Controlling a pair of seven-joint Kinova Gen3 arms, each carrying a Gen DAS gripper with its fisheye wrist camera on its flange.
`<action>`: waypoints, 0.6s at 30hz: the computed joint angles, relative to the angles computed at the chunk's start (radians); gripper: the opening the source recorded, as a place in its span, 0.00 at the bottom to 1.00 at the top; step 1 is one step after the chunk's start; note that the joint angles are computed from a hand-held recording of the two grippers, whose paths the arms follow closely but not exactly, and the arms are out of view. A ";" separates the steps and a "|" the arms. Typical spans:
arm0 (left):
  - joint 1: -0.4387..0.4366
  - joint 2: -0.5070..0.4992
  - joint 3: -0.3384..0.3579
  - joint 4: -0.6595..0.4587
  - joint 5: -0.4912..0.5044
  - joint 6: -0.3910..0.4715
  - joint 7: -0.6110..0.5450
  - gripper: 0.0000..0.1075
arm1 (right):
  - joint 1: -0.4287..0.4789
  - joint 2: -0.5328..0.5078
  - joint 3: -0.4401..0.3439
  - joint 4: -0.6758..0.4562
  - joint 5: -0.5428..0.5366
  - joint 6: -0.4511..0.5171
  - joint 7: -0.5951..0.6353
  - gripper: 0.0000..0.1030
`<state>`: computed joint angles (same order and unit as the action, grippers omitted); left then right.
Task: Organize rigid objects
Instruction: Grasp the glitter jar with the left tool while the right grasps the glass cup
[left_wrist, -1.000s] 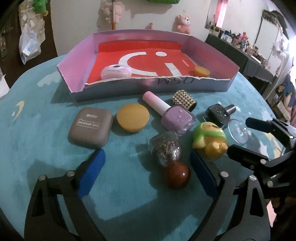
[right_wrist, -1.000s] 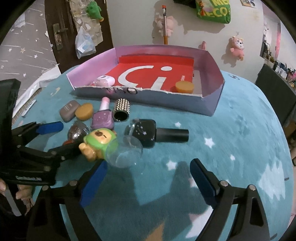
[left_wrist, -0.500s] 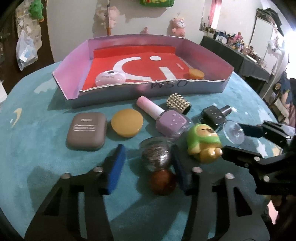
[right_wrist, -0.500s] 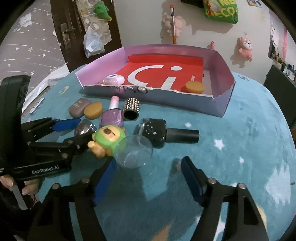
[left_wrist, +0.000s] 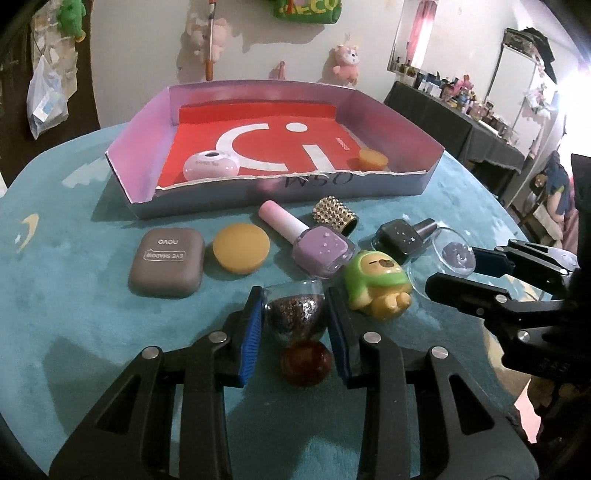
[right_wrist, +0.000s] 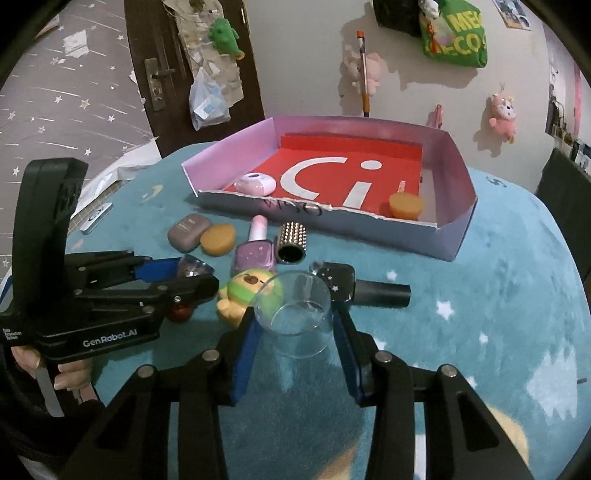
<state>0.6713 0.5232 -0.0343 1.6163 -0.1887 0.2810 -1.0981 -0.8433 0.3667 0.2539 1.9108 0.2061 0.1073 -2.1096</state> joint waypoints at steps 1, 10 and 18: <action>0.001 -0.001 0.000 0.000 -0.001 0.000 0.000 0.29 | 0.009 0.001 -0.009 -0.002 -0.003 0.003 0.002 0.42; 0.008 -0.017 -0.007 0.008 -0.009 -0.011 0.005 0.28 | -0.003 -0.002 0.012 0.011 -0.012 -0.023 -0.001 0.42; -0.053 -0.028 0.053 -0.045 0.002 -0.020 -0.074 0.28 | -0.046 -0.010 0.086 -0.025 -0.024 -0.043 0.042 0.42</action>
<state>0.6187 0.4951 0.0182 1.5708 -0.1868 0.2608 -1.1718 -0.8892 0.3563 0.3403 1.8857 0.1825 0.0639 -2.0675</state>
